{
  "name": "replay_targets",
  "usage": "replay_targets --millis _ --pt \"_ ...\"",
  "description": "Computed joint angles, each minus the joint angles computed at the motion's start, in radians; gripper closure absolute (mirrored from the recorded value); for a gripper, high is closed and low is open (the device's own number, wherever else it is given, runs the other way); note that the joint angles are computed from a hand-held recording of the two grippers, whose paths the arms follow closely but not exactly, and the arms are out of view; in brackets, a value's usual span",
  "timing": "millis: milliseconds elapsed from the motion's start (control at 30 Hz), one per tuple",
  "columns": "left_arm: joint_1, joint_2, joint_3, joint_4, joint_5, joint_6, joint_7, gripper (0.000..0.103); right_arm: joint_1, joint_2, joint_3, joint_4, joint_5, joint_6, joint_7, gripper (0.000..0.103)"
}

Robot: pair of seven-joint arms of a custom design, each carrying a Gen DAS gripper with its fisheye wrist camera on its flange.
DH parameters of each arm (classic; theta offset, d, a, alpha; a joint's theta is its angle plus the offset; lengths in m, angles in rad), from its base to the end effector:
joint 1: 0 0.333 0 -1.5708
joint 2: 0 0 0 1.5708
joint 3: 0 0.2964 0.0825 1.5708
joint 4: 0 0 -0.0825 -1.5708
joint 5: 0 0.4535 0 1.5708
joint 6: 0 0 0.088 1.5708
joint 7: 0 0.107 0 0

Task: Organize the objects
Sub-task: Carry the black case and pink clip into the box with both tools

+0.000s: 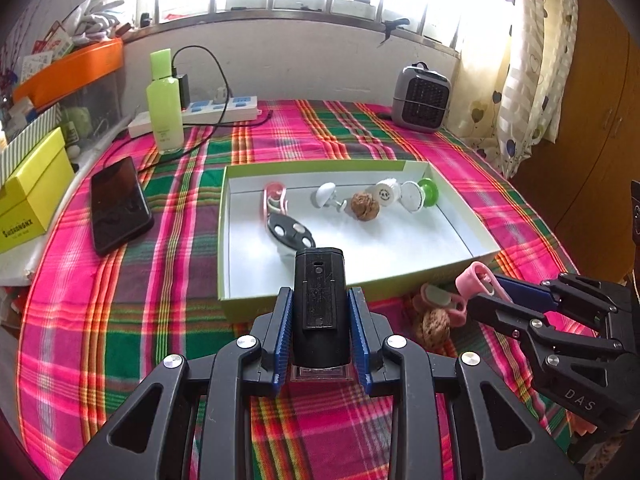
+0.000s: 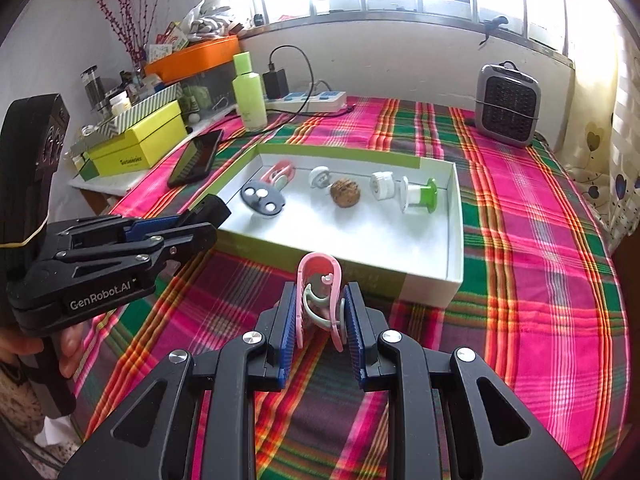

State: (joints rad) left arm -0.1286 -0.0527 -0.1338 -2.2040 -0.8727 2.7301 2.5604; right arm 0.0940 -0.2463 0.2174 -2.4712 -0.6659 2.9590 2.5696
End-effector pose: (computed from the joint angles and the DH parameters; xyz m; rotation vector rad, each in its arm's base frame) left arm 0.6024 -0.1321 0.4008 -1.3280 2.3506 -1.0249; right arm 0.5078 0.2067 0.3929 -1.6814 1.7858 -0.6242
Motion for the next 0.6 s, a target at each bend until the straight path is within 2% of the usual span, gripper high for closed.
replay_targets --millis 600 --pt "0.020 0.103 -0.045 0.117 0.091 -0.031 -0.118 0.078 0.008 0.071 -0.065 0.076 0.045 -0.003 -0.068 0.079"
